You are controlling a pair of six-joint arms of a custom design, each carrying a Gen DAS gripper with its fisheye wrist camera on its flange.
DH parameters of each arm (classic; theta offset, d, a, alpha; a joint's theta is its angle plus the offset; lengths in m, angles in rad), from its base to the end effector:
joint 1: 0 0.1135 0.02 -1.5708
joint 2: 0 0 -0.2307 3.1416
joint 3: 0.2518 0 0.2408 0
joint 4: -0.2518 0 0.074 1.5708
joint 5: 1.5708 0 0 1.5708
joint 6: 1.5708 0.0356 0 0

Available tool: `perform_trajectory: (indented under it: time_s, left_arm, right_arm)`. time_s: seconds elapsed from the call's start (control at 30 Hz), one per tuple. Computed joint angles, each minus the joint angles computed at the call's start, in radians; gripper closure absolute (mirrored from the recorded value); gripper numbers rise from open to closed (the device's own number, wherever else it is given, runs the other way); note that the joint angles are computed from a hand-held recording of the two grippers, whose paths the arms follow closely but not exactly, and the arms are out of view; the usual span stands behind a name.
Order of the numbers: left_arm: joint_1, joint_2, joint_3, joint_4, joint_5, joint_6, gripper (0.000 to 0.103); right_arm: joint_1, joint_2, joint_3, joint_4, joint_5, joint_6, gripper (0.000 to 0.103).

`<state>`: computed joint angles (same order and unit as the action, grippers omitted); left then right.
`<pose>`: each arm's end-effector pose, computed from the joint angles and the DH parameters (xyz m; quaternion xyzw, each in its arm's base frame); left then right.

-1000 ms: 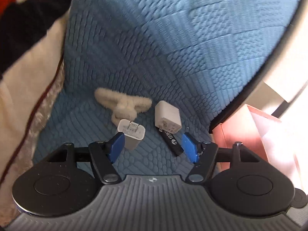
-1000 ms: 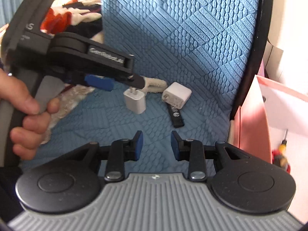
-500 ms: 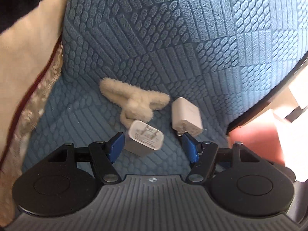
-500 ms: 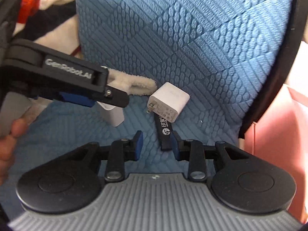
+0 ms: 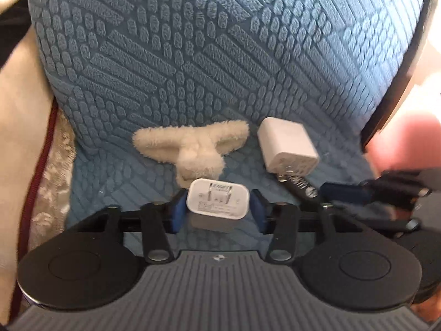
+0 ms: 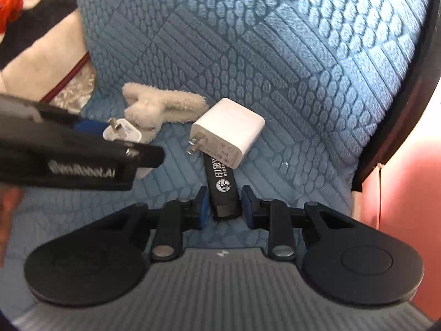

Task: Organize rigid objects
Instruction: 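Grasp the white charger with the left tool while the right tool grasps the black USB stick, then lift the white charger with the left tool while the right tool holds the USB stick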

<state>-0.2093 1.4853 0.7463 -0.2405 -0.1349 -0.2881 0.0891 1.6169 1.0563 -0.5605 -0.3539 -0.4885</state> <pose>0.2690 -0.0522 0.1399 -0.0572 0.9529 -0.0091 0.2976 0.3044 0.0396 0.1741 -0.3109 0.9087 0.1246 0.2492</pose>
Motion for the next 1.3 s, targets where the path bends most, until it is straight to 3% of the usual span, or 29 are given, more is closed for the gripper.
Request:
perform_trajectory:
  time_s: [0.23,0.47,0.97,1.3]
  left_arm:
    - [-0.017,-0.054,-0.045,0.018,0.020,-0.028,0.054]
    - [-0.074,-0.180,-0.099,-0.032,0.023,-0.099,0.054]
    - [-0.335,-0.542,-0.222,-0.294,-0.094,-0.373,0.054]
    - [-0.658,-0.818,-0.239,-0.597,-0.293,-0.719,0.054]
  right_arm:
    - [-0.018,-0.044,-0.014,-0.041,0.011,0.001,0.074]
    - [-0.060,-0.161,-0.089,-0.102,0.003,-0.015,0.074]
    - [-0.105,-0.576,-0.265,-0.348,-0.024,-0.035,0.074]
    - [-0.318,-0.757,-0.255,-0.612,-0.126,-0.251,0.074]
